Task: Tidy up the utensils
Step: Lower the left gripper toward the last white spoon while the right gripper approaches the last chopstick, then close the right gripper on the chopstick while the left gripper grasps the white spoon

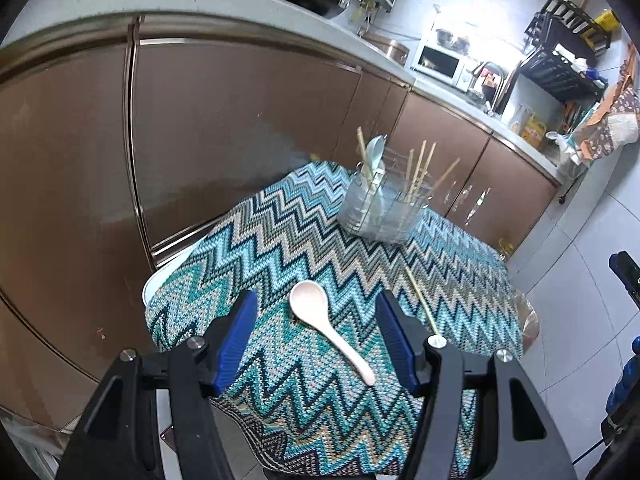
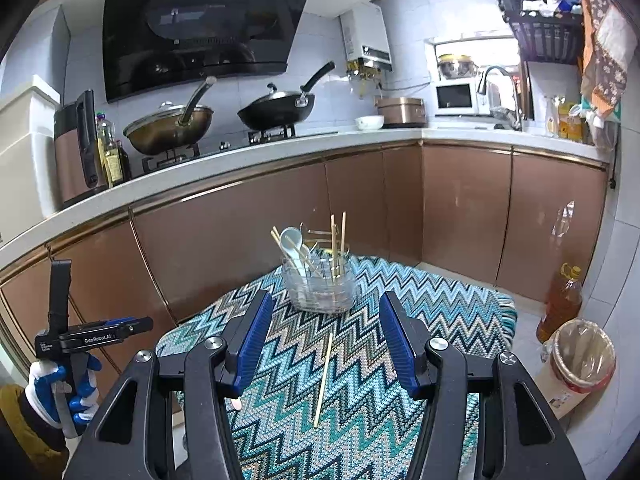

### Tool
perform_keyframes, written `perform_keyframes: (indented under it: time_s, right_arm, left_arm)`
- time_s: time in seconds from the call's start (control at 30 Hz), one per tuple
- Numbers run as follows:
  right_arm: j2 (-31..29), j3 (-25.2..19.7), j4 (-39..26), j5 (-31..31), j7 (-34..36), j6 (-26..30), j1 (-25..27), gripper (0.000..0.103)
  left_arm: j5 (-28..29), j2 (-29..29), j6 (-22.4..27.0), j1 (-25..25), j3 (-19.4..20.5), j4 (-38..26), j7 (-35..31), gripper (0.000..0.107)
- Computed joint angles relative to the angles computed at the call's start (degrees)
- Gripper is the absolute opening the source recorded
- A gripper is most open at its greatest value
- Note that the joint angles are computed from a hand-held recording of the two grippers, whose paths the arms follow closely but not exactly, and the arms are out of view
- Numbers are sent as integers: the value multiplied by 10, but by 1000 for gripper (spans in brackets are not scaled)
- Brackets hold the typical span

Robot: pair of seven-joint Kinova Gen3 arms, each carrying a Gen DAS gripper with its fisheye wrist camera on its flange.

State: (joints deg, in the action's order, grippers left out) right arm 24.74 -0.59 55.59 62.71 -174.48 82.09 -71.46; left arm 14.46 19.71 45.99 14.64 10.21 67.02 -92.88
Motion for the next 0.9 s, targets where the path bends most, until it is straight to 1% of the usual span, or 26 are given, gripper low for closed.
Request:
perform_keyframes:
  time_s: [0.17, 0.27, 0.43, 0.57, 0.67, 0.77, 0.9]
  right_arm:
    - [3, -8, 15, -54, 21, -57, 53, 55]
    - [10, -12, 25, -100, 36, -98, 91, 55]
    - [24, -15, 49, -191, 70, -166, 154, 55]
    - [38, -14, 53, -254, 113, -203, 191, 55]
    - [56, -17, 36, -306, 166, -219, 222, 55]
    - [71, -24, 19, -364, 220, -238, 254, 50]
    - [109, -34, -41, -441, 303, -219, 293, 42]
  left_arm:
    - [-16, 50, 37, 10, -8, -47, 20, 60]
    - [-14, 84, 57, 8, -6, -74, 28, 60]
    - [20, 148, 97, -11, 8, -126, 34, 59]
    - [44, 184, 112, -19, 20, -162, 22, 59]
    - [53, 209, 132, -19, 23, -198, 15, 58]
    - [69, 230, 156, -24, 30, -226, 11, 58]
    - [85, 256, 192, -27, 33, -265, 16, 57]
